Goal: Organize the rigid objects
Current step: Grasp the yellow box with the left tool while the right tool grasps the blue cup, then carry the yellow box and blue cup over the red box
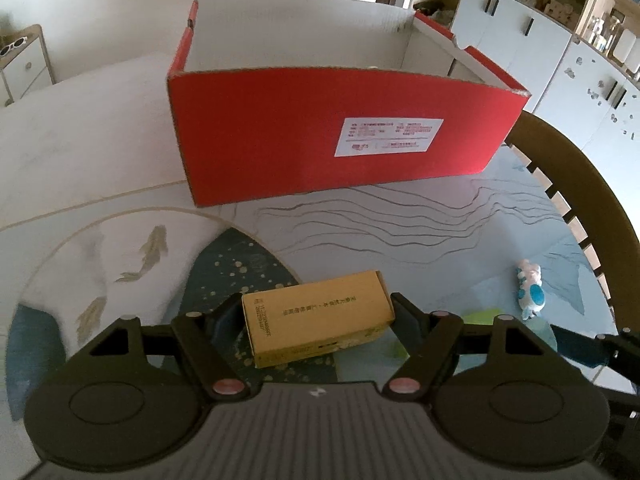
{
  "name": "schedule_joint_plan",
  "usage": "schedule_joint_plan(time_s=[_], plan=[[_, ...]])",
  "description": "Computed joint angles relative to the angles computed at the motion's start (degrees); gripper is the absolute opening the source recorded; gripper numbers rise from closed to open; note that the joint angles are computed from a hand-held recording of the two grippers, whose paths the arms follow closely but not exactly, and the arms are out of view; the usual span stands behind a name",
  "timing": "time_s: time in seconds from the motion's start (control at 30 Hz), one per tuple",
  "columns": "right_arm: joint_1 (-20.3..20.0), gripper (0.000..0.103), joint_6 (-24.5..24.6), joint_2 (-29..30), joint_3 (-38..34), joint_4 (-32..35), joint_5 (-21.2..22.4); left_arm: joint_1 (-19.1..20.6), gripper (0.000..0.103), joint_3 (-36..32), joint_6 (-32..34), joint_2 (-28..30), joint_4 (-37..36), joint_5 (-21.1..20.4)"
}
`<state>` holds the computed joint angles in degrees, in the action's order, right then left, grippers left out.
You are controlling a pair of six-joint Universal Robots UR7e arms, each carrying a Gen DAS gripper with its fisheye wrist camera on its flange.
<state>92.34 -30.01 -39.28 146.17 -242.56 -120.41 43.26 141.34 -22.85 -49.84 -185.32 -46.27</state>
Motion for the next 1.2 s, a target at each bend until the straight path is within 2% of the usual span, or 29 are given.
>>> schedule_joint_plan(time_s=[0.43,0.77,0.93,1.2], plan=[[7.59,0.030,3.29,-7.68,0.09,7.73,-2.41,-3.33,0.077,2.56,2.33,-10.01,4.97,-3.40],[12.57,0.030,4.55,-14.96,-2.15,16.35,-2.39,-5.12,0.077,1.84,3.72,-16.87,9.82,-3.84],[14.32,0.030,3.31,-16.88,-4.32,19.16,-2.56,-5.57,0.077,0.60,6.03,-18.84,10.59,-3.73],[15.32,0.030,0.21,-17.73,-8.23,21.56,-2.48,-4.67,0.077,-2.34,11.59,-18.27,8.02,-2.72]])
